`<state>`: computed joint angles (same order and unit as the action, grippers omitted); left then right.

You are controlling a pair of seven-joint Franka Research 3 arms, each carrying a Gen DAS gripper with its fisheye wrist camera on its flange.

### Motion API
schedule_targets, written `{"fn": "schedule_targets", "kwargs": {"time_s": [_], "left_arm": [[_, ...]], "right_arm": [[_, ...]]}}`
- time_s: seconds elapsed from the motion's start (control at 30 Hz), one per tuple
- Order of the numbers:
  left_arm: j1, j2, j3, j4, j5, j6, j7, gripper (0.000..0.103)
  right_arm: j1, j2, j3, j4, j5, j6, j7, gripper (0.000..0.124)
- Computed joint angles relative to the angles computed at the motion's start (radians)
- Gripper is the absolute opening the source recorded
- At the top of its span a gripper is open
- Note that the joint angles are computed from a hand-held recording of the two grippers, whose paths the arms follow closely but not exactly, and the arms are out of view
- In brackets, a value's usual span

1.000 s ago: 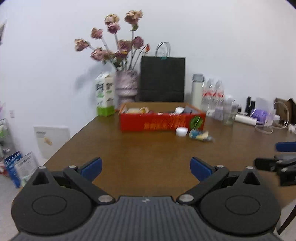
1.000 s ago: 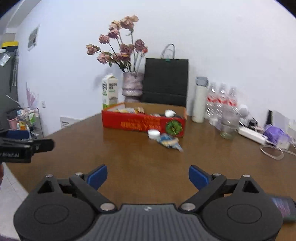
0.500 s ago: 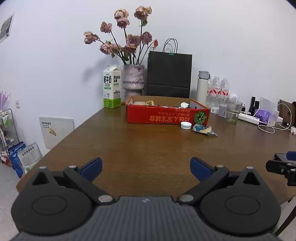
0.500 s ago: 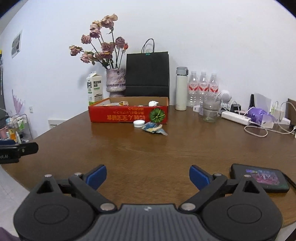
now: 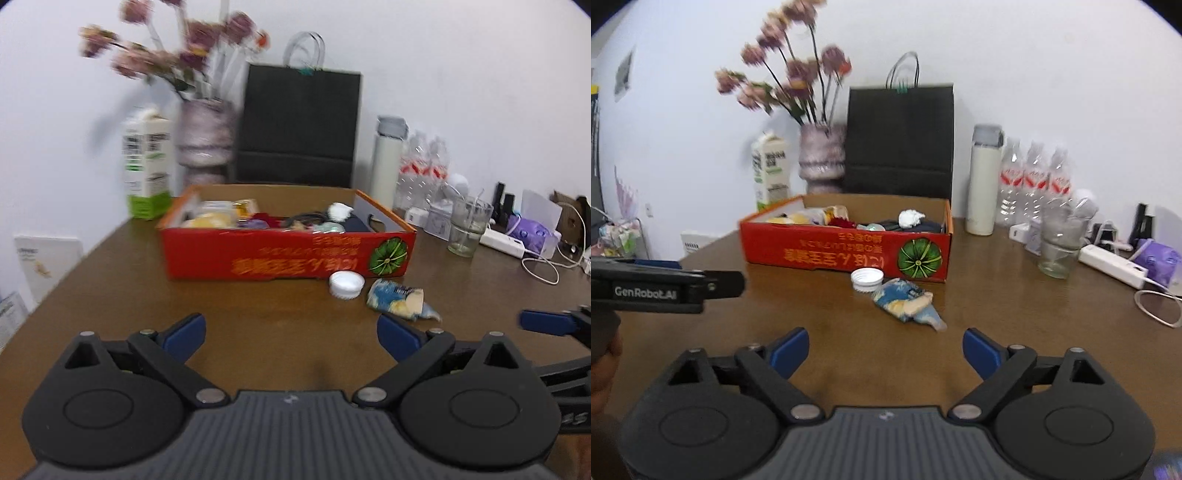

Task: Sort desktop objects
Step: 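Grasp the white round lid with the left gripper while the right gripper grasps the blue-wrapped packet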

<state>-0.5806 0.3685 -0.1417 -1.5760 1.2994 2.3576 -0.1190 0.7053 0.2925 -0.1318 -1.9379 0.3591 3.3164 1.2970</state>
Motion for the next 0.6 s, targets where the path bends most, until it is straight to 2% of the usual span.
{"fn": "schedule_targets", "kwargs": {"time_s": [0.07,0.1,0.17,0.2,0.33,0.37,0.43,0.5,0.57,0.6], "left_arm": [[0.012,0.094,0.006,0.126,-0.051,-0.010,0.069,0.097],[0.017,0.133,0.016,0.174,-0.066,0.017,0.098,0.095],[0.039,0.215,0.028,0.271,-0.118,0.089,0.166,0.092],[0.047,0.254,0.029,0.320,-0.159,0.098,0.205,0.090],[0.086,0.390,0.016,0.489,-0.307,0.159,0.356,0.089],[0.091,0.425,0.009,0.540,-0.351,0.149,0.395,0.089],[0.086,0.463,0.024,0.590,-0.388,0.167,0.414,0.089],[0.074,0.499,0.040,0.643,-0.419,0.169,0.454,0.088],[0.061,0.546,0.053,0.722,-0.460,0.142,0.503,0.075],[0.063,0.566,0.045,0.752,-0.495,0.134,0.540,0.065]], "right_arm": [[0.021,0.094,-0.054,0.145,-0.017,-0.113,0.032,0.082],[0.022,0.141,-0.073,0.217,-0.033,-0.166,0.058,0.080],[0.000,0.219,-0.075,0.335,-0.054,-0.243,0.102,0.079],[-0.015,0.261,-0.072,0.403,-0.064,-0.294,0.124,0.072],[-0.057,0.358,-0.054,0.548,-0.120,-0.368,0.171,0.068],[-0.062,0.372,-0.051,0.571,-0.133,-0.381,0.188,0.067],[-0.089,0.394,-0.026,0.607,-0.147,-0.396,0.204,0.066],[-0.126,0.406,0.020,0.628,-0.155,-0.405,0.198,0.056],[-0.156,0.413,0.057,0.642,-0.168,-0.419,0.198,0.044],[-0.167,0.417,0.071,0.647,-0.177,-0.422,0.201,0.042]]}}
